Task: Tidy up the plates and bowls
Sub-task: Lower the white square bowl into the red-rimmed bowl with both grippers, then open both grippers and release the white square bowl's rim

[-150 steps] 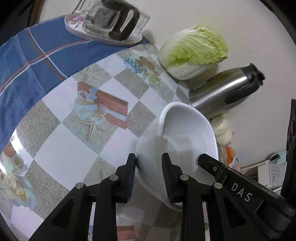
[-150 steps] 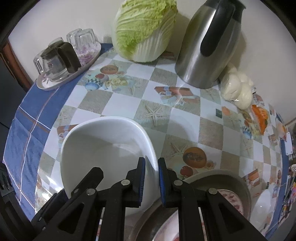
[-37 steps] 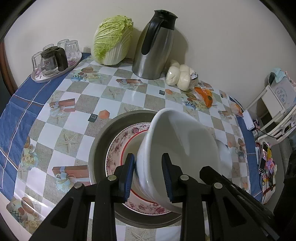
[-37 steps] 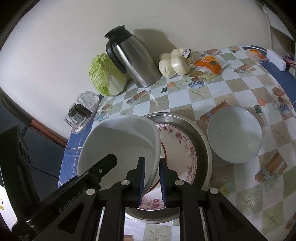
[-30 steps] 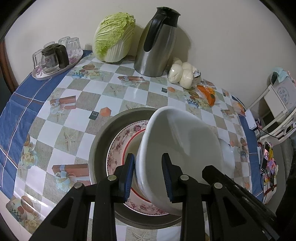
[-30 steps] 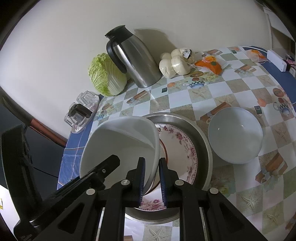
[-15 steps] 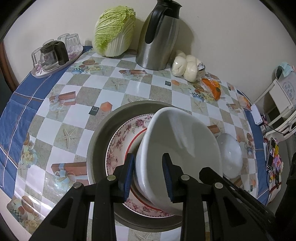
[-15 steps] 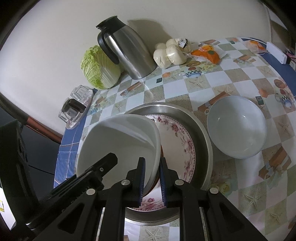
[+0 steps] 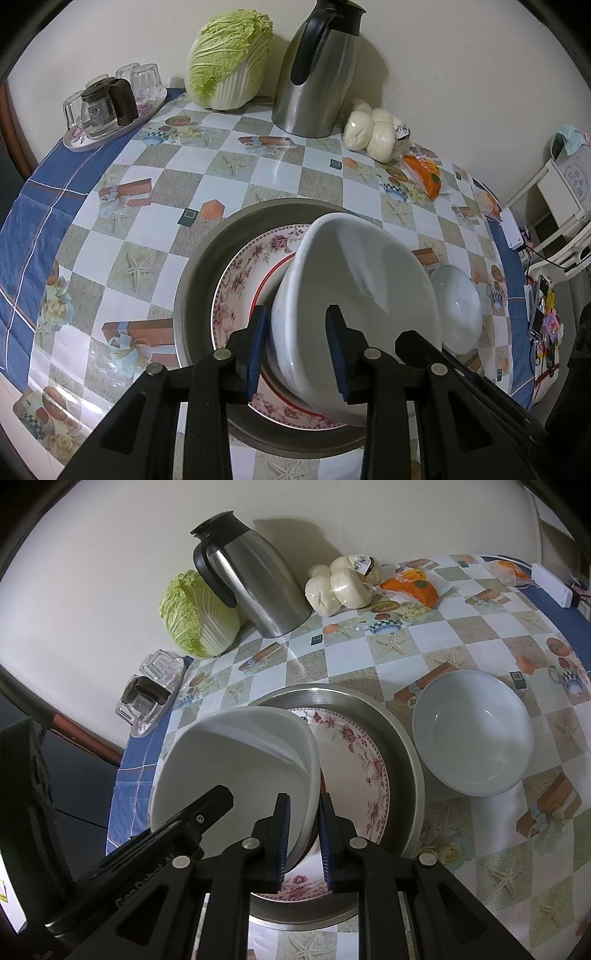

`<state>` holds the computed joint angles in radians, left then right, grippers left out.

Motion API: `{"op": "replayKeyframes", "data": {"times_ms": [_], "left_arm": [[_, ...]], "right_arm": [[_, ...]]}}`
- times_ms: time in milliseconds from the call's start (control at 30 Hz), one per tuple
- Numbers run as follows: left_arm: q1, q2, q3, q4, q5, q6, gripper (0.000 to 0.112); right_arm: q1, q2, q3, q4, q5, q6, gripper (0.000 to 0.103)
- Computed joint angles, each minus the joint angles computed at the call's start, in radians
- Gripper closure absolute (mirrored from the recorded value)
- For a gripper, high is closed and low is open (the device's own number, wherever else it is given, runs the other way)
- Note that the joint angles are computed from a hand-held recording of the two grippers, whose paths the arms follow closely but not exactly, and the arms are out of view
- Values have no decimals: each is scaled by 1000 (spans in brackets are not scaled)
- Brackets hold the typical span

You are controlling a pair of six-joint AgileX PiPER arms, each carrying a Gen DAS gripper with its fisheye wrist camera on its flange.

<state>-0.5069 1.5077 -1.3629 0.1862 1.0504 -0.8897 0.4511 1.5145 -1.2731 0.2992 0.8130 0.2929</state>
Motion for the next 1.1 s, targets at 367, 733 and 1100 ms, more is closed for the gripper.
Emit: {"op": "replayKeyframes", "data": {"times_ms": [367, 733, 1100], "left_arm": [[-17, -52, -9, 50, 3, -35, 73], [18, -51, 10, 29, 7, -40, 72], [19, -63, 7, 44, 22, -53, 62]], "right_arm": [[0, -3, -5, 7, 3, -10, 85], [-2, -23, -8, 10, -4, -20, 85], [-18, -47, -11, 18, -9, -28, 85]]}}
